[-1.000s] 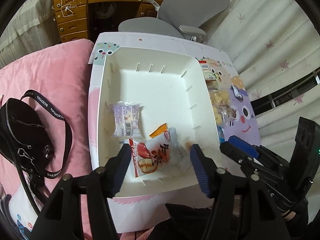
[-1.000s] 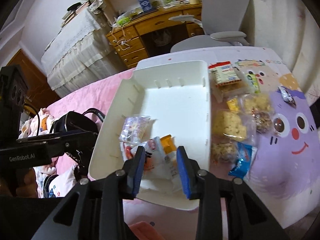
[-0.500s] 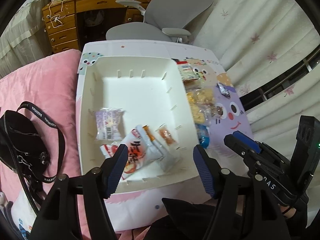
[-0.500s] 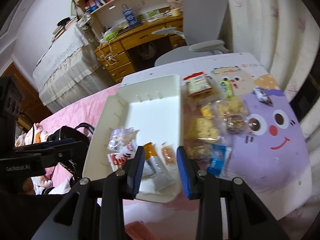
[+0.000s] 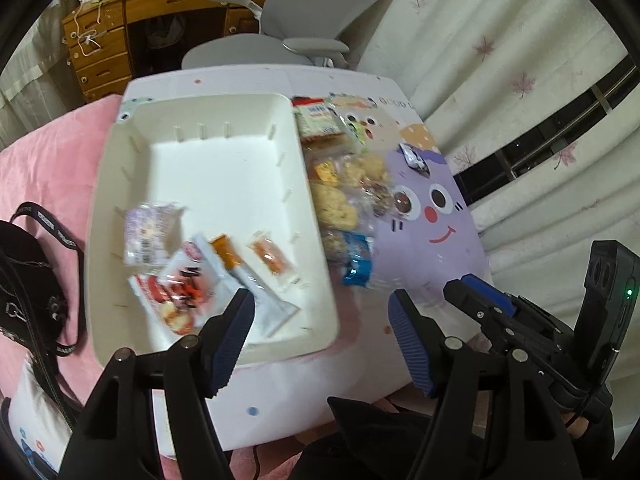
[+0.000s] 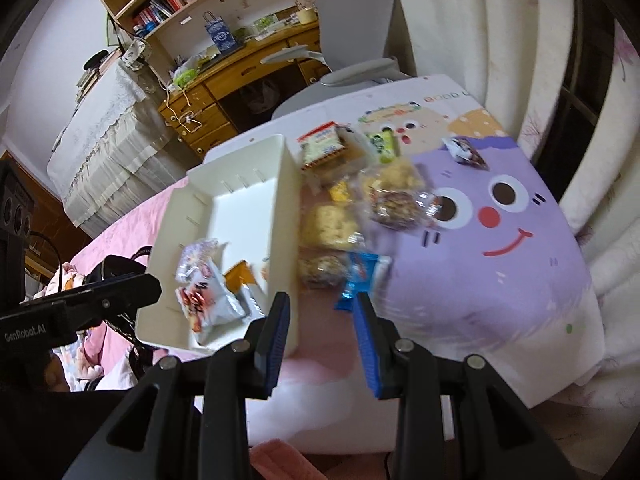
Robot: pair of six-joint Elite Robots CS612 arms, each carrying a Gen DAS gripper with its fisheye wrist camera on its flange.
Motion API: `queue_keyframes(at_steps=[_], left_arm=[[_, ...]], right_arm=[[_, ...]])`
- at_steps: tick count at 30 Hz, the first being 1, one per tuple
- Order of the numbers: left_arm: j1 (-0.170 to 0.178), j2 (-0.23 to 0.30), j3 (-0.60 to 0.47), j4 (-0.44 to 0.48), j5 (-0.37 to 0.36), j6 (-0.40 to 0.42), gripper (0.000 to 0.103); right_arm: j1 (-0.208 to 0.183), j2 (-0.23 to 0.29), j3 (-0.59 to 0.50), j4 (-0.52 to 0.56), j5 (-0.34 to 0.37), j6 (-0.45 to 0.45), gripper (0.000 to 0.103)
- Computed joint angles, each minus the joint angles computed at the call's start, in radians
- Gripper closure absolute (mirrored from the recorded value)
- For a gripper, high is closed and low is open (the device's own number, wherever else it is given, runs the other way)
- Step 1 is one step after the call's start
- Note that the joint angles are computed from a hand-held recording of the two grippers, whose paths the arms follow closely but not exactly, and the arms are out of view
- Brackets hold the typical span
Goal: Organize snacks
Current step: 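Withdraw both open tools from the tray toward the remaining snacks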
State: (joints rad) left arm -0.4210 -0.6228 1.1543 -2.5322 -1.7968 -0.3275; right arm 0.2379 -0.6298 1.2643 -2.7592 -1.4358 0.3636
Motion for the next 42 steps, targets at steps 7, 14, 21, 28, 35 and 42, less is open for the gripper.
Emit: queue_keyframes(at_steps=[7, 14, 21, 28, 35, 42], left_arm=[[-0.041, 0.030, -0.066, 0.045, 0.024, -0.038, 0.031], [-0.080, 0.076, -0.158, 0.105, 0.064, -0.116, 0.027], [-0.112, 0.132, -0.258, 0.175, 0.105, -0.206, 0.026], [-0.135, 0.167, -0.322, 0.244, 0.159, -0.294, 0.023], [-0.148, 0.187, -0.373, 0.313, 0.207, -0.336, 0.023], [-0.154, 0.214, -0.449, 0.381, 0.262, -0.292, 0.021]], right_arm=[[-0.049, -0.022, 0.034, 0.017, 0.043, -0.044, 0.064], [-0.105, -0.022, 0.021, 0.080, 0.097, -0.133, 0.058], [-0.151, -0.004, -0.016, 0.149, 0.140, -0.231, 0.051], [-0.189, 0.020, -0.050, 0.215, 0.191, -0.301, 0.046], [-0.212, 0.034, -0.066, 0.240, 0.233, -0.306, 0.045], [-0.226, 0.045, -0.070, 0.208, 0.256, -0.238, 0.045]])
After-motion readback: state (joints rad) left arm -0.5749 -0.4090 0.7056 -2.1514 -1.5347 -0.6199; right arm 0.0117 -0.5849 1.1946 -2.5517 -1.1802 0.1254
